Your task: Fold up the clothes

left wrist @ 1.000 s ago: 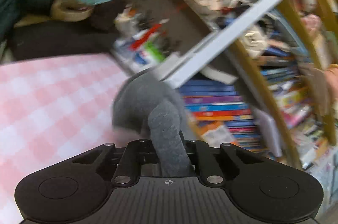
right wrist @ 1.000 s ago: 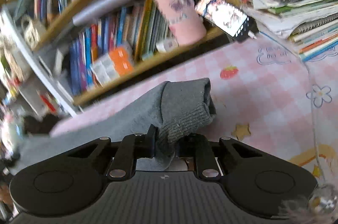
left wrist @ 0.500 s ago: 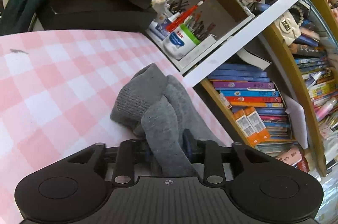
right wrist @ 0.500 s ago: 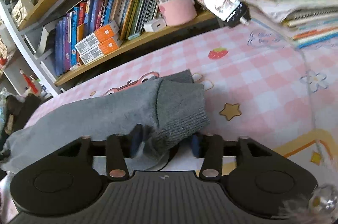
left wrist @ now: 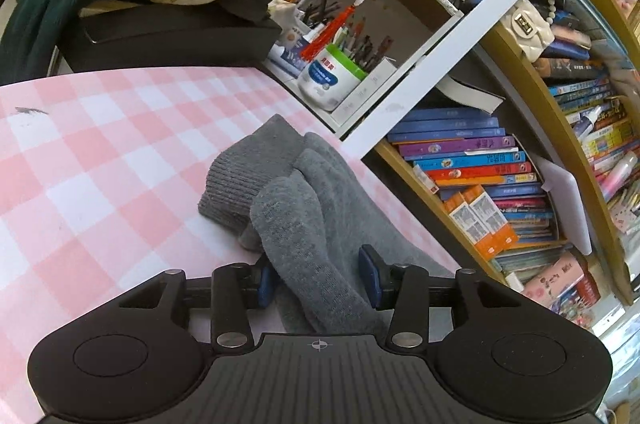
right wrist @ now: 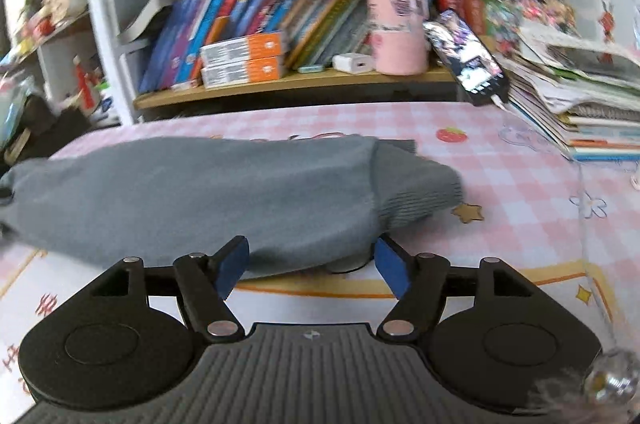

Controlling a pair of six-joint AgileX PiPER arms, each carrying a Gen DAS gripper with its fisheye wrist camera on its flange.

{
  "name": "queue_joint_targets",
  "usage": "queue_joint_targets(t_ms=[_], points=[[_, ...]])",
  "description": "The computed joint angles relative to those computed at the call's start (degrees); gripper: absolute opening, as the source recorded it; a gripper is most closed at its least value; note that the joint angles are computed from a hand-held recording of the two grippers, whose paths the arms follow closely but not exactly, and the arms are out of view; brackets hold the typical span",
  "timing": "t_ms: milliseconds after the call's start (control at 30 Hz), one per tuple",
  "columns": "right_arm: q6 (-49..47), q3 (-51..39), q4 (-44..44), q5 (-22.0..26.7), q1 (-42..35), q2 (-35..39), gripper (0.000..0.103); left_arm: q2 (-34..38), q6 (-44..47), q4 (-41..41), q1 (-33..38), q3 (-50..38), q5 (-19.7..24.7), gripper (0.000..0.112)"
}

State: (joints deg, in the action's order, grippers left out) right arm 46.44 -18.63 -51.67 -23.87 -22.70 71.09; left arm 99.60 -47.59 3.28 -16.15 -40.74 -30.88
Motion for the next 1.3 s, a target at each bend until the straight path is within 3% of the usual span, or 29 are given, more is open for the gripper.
queue_joint_targets(t_ms=[100,267,500,967,1300], points=[[-3.3,0.4,3.3,1.3,3.5,-0.9,0.069,0.1,1.3,-0.9,-0.3,-0.2,0.2,0.043],[-15.5,1.0,17.0,4.0,12.2,-2.1,0.07,0.2,1.7,-1.2,-0.4,-0.2,0.1,0.043],[-23.1,-1.5,25.0,5.5,20.4,0.2,0.07,0.3,1.9,-1.3,-0.5,-0.2,-0.2,0.044],[-21.6,-8.7,21.5,4.4,25.9,7.6,0.071,0.4,2.0,-1.0,-0.6,-0.2,-0.5,0.049],[-24.3,-20.2,23.1,5.4,31.9,18.6,0.071,0.4,1.9,-0.3,-0.7,-0.3,-0.6,0.052]])
